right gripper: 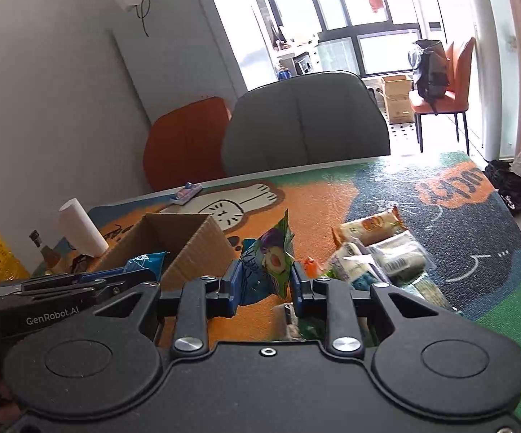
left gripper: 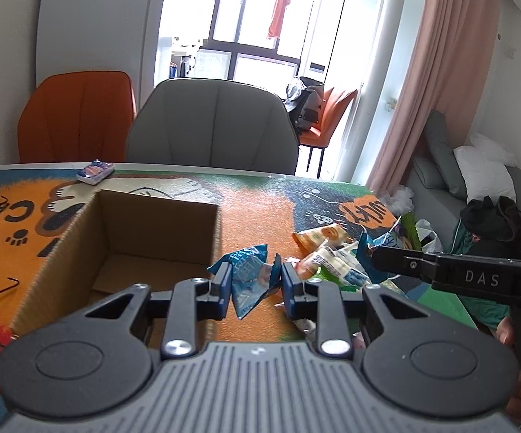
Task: Organize snacks
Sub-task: 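Lift the blue candy with the left gripper while the right gripper grasps a green-purple packet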
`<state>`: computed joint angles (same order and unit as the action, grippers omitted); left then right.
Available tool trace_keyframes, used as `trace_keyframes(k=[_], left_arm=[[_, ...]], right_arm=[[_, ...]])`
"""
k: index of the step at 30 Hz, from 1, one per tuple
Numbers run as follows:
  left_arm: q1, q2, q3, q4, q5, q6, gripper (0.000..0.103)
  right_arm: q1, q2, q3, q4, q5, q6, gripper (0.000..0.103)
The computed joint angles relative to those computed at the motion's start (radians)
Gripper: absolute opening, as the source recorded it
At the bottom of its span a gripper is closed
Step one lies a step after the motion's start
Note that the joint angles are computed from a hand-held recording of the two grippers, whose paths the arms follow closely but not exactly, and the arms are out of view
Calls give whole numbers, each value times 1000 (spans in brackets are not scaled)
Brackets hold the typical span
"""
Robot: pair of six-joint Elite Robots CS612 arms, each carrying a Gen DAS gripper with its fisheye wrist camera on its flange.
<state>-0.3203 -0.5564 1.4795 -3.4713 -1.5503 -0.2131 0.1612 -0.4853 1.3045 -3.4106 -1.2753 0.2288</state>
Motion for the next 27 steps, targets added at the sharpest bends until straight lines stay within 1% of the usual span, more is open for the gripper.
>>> trace_keyframes(k=[8, 13, 20, 27], left_arm=[[30, -8, 6, -15, 12, -1, 28], [51, -9, 2, -8, 17, -10, 28], [79, 3, -30, 29, 11, 1, 28], [101, 33, -93, 82, 0, -3, 28]], right_arm=[[27, 19, -66, 33, 18, -22, 26], [44, 31, -105, 60, 23, -40, 26], [69, 53, -169, 126, 16, -62, 26], [85, 77, -231, 194, -2, -77, 26]])
